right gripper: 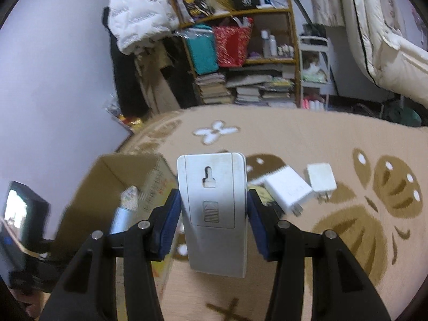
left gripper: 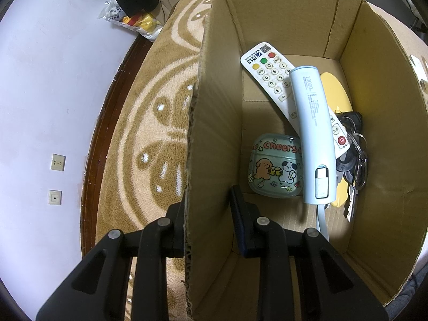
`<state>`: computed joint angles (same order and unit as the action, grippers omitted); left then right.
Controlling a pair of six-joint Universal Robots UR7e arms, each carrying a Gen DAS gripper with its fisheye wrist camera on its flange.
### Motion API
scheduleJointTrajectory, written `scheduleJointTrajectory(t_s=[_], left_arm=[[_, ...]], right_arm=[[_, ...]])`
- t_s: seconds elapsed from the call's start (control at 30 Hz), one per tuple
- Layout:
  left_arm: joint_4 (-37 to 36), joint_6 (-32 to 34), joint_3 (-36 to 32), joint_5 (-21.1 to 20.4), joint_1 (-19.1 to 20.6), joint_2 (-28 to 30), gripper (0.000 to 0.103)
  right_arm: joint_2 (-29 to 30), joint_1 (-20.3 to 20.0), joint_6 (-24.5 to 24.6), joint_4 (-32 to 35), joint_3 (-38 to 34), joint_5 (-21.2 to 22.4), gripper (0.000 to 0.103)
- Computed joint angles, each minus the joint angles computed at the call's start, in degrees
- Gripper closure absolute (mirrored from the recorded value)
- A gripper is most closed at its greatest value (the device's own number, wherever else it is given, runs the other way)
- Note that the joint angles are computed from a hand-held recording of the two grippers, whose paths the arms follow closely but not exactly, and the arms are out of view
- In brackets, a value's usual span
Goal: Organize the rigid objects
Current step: 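Carry the white router into the box and release it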
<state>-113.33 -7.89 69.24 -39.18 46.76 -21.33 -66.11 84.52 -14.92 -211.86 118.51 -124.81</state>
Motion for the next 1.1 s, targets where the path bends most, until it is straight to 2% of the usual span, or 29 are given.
scheduleJointTrajectory(t_s=[0.33,0.6,0.73,1.0,1.1], left_arm=[[-0.06,0.1,-0.01,0.06,-0.01,0.06,0.076],[-0.09,0.25,0.12,0.02,-0.04,-0.02,0.076],[-0.16,0.28,0.13,0.02,-0.05,0.01,0.076],[-0.14,0.25,0.07,-0.09,-0.02,0.01,0.076],[-0.12,0.2,-0.01,-0.19,-0.02,0.09,0.076]], right_arm=[[0.73,3.49,-2.35,-2.85,-0.39,3.96,0.051],[-0.16,4.35,-2.16,-3.77,0.8,7.07,0.05],[0.88,5.1,-3.15,-3.94,0.37,7.22,0.05],[2.26,4.98,-2.28,0.42,0.07,9.89,0.05],[3.36,5.32,-2.66,2.12,-0.58,9.35,0.05]])
